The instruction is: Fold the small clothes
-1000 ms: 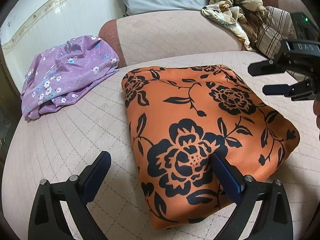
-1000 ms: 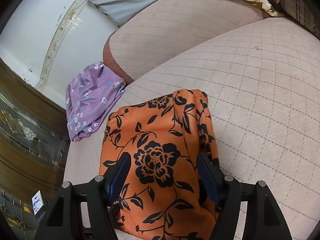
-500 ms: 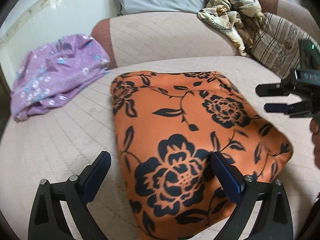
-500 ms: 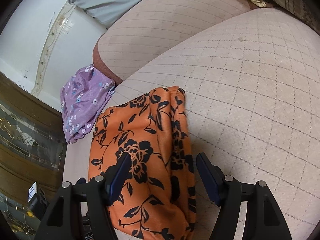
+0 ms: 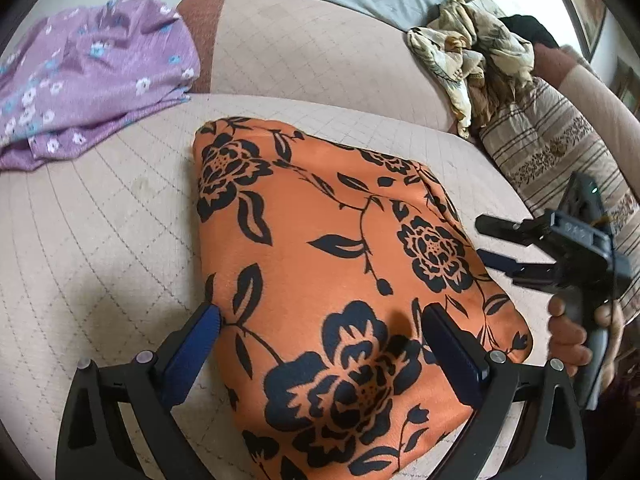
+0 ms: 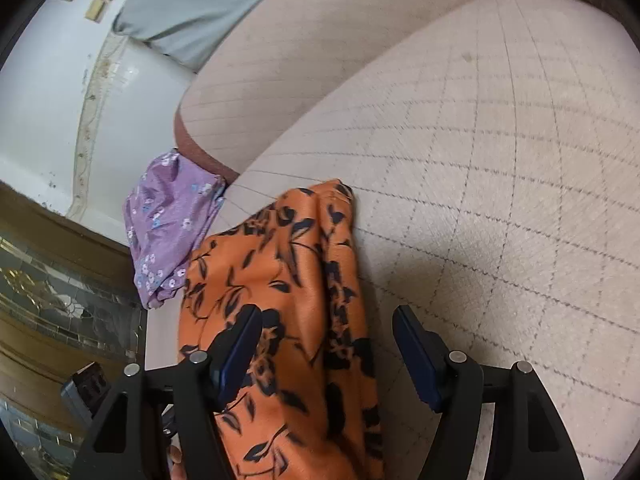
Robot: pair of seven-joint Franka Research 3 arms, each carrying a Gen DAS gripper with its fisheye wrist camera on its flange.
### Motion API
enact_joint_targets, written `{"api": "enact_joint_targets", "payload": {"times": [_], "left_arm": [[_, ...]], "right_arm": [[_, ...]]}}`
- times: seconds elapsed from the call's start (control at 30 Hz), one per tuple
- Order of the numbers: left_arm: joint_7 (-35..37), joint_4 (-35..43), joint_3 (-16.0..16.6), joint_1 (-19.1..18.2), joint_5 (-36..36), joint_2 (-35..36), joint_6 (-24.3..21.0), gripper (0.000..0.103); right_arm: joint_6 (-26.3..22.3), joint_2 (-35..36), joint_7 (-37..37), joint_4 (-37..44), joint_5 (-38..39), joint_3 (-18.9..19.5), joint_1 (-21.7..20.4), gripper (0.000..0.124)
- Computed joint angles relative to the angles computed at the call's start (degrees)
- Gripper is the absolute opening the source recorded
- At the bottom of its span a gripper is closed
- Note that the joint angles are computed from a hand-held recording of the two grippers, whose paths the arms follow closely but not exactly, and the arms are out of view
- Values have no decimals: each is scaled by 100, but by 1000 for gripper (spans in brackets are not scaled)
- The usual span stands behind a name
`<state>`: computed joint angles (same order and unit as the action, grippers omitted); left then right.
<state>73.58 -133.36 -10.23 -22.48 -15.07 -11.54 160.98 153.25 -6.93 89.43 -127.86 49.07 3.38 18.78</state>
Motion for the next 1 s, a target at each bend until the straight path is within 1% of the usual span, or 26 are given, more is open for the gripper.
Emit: {"api": "enact_joint_targets", "payload": {"times": [0.07,0.13,0.17,0.23,0.3,0.33,0.37,0.4,0.43,0.47,0.5,0.53,0.57,0.6,0.67,0.7,0.73,0.83,0.9,1.0], "left_arm": [[196,-10,78,-85,-220,11,29,101],[402,-5,136,-143,-443,37,58,100],[495,-12,158,-171,-578,47,98,100],[865,-41,271,-308,-1091,61,234,100],[1215,-72,368,-424,-1643,67,380,100],[1414,-91,426,-498,-1990,64,478,97],[1456,-106,408,-481,-2101,57,526,86],[1316,-130,330,-381,-1998,50,574,69],[1094,-155,240,-246,-1759,37,575,62],[1108,-177,269,-248,-1784,16,574,54],[1206,-190,334,-306,-1935,2,599,51],[1235,-216,363,-332,-2040,-28,642,43],[1215,-234,354,-328,-2041,-60,686,34],[1052,-265,260,-238,-1809,-109,742,29],[473,-296,-11,65,-968,-207,745,25],[263,-313,-72,137,-669,-271,728,24],[162,-337,-47,118,-540,-338,726,24],[24,-454,165,-53,-378,-634,693,23],[-218,-534,124,14,-49,-891,612,23],[-706,-808,-121,279,646,-1443,525,23]], "right_arm": [[-94,148,-133,76,236,-30,21,72],[-302,320,-306,177,492,-33,19,72],[-326,403,-481,217,681,-11,29,73],[-114,441,-788,216,910,76,62,74],[-293,535,-1142,316,1318,106,84,74],[-384,578,-1319,355,1572,129,94,72],[-306,612,-1351,378,1521,198,136,71],[-93,612,-1128,367,1082,276,190,67],[91,603,-773,349,487,337,236,62],[194,581,-540,332,129,368,267,59],[250,560,-487,315,80,372,287,49],[390,490,-479,267,118,385,320,43],[500,433,-460,232,80,394,350,41],[569,389,-433,200,21,396,375,40],[789,269,-106,145,-488,461,427,38],[866,207,-46,118,-630,469,459,37],[950,147,-7,124,-733,481,500,37],[1158,-135,33,9,-832,488,642,36],[1238,-395,-105,-130,-611,413,801,36],[1243,-673,-403,-278,-132,258,1059,36]]}}
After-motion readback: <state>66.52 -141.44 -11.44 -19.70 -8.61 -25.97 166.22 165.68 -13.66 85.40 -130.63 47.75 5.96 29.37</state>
